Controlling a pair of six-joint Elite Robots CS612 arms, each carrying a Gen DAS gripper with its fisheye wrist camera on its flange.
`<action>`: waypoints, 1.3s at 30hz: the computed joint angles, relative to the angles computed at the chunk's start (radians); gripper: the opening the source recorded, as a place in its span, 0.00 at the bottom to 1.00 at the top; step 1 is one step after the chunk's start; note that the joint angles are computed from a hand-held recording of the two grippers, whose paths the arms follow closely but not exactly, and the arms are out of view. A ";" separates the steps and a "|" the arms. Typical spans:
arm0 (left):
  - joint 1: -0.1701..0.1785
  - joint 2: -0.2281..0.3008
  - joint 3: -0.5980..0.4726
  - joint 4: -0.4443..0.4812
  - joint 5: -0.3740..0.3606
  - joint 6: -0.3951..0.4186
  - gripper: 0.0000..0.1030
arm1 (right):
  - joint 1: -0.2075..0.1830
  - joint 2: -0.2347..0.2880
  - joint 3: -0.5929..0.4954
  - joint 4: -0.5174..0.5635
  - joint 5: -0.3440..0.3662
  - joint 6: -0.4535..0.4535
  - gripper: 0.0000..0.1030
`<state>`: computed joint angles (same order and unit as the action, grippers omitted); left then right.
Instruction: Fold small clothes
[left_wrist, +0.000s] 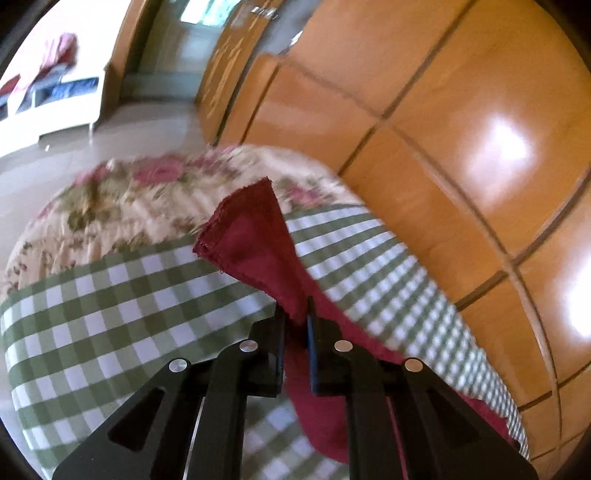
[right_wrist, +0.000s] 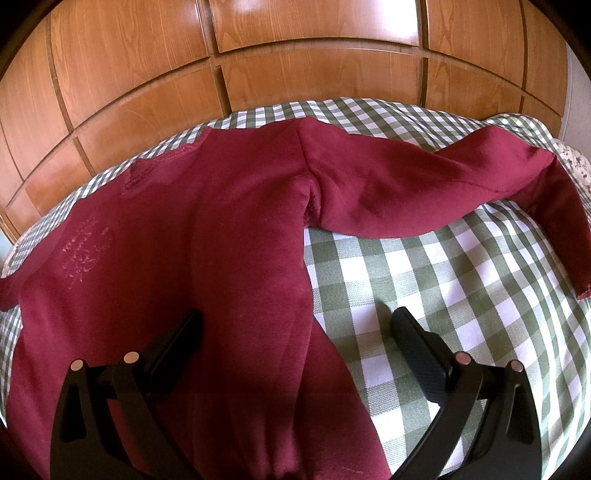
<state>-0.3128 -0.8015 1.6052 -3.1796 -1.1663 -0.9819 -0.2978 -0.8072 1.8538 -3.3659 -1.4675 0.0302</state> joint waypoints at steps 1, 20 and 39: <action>-0.009 -0.003 0.001 -0.015 0.014 0.021 0.08 | 0.000 0.000 0.000 0.000 0.000 0.000 0.98; -0.209 0.047 -0.136 -0.048 -0.086 0.478 0.08 | -0.001 -0.001 0.001 -0.004 0.010 0.007 0.98; -0.305 0.137 -0.259 0.128 -0.178 0.613 0.08 | -0.003 -0.003 0.006 -0.007 0.016 0.008 0.98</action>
<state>-0.6178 -0.6644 1.3461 -3.0520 -1.3443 -0.3685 -0.3010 -0.8103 1.8594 -3.3731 -1.4513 0.0378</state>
